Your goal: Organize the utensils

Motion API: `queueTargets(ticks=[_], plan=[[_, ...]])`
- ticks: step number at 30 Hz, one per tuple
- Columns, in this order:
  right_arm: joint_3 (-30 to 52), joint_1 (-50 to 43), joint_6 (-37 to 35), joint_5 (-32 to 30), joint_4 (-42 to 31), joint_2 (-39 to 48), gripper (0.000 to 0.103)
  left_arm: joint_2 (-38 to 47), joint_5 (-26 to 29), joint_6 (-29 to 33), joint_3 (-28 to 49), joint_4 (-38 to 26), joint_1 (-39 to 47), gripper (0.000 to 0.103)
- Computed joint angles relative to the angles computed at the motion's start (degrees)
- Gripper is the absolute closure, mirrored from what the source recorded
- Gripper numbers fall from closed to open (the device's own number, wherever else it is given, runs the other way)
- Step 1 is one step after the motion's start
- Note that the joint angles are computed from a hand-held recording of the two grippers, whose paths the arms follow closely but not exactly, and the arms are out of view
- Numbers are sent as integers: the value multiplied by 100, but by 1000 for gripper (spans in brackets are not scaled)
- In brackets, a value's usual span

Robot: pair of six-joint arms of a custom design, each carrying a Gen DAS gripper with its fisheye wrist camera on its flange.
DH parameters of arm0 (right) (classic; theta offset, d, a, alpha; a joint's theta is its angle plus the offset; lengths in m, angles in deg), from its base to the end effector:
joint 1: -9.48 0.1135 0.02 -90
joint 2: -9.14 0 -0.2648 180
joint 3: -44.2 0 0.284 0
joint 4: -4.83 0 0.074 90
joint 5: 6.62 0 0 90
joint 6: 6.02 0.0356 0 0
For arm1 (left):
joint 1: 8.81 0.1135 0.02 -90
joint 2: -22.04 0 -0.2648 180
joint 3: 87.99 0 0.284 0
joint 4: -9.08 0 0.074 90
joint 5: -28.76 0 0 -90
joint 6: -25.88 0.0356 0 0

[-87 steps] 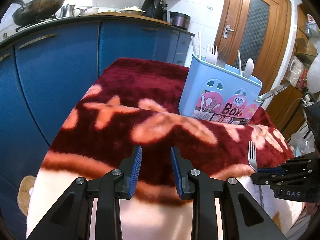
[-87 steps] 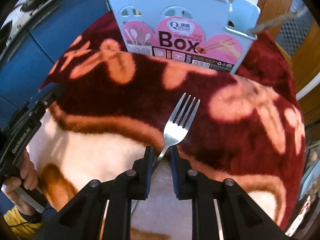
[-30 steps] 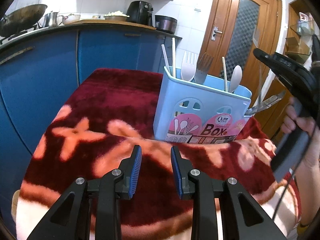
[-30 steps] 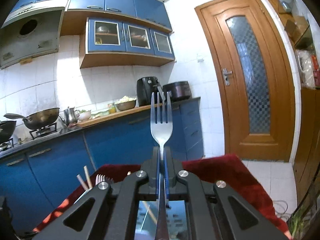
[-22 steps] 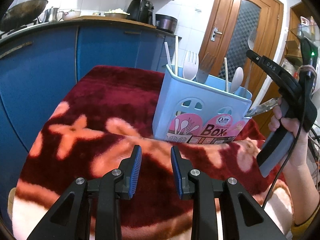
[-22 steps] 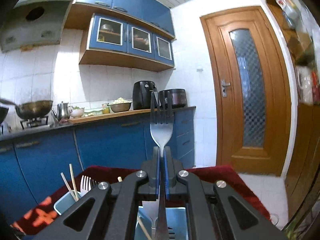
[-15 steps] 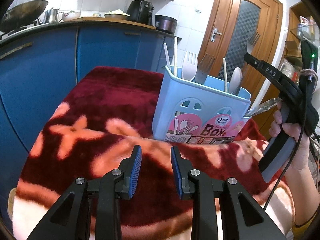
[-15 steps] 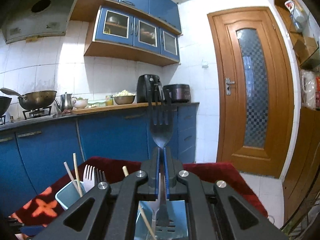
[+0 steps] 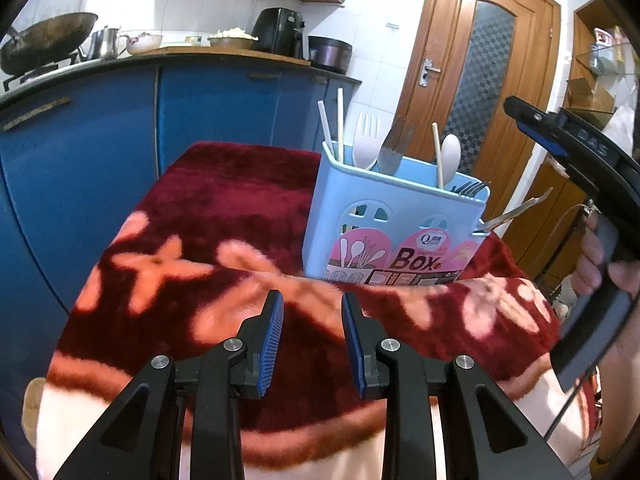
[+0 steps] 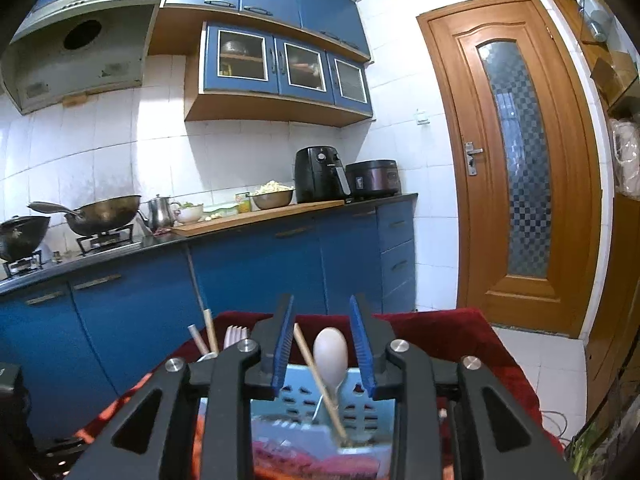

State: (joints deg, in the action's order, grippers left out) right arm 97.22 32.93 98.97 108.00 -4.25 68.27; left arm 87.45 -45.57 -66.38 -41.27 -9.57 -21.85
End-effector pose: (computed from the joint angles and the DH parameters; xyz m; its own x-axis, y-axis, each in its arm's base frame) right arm 0.2528 0.0935 0.2827 -0.2304 0.1564 -0.9605 0.0690 0.9871 0.1442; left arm 0.2559 -0.0691 0.1976 -0.6073 0.1017 -0.7880 0.4028 0.8943 -0.1950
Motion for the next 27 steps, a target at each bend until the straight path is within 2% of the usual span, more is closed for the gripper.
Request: queueTargets(ticks=[5,12,22,27], plan=[[-110,424,381,178,-770,-602,72,-433,22,30,-131,-167,52,73],[-292,1278,1042,914,-1984,-1337,71,-1237,-36,101,-369,-577,82,73],[-625,2591,2205,1787,-3305,-2009,66,-2510,-180,186,-801,-1236,59,73],[-804,3247,2856,2213,-3786,-2067,62,-3159,-294,212,-1130,-1403,107,73]])
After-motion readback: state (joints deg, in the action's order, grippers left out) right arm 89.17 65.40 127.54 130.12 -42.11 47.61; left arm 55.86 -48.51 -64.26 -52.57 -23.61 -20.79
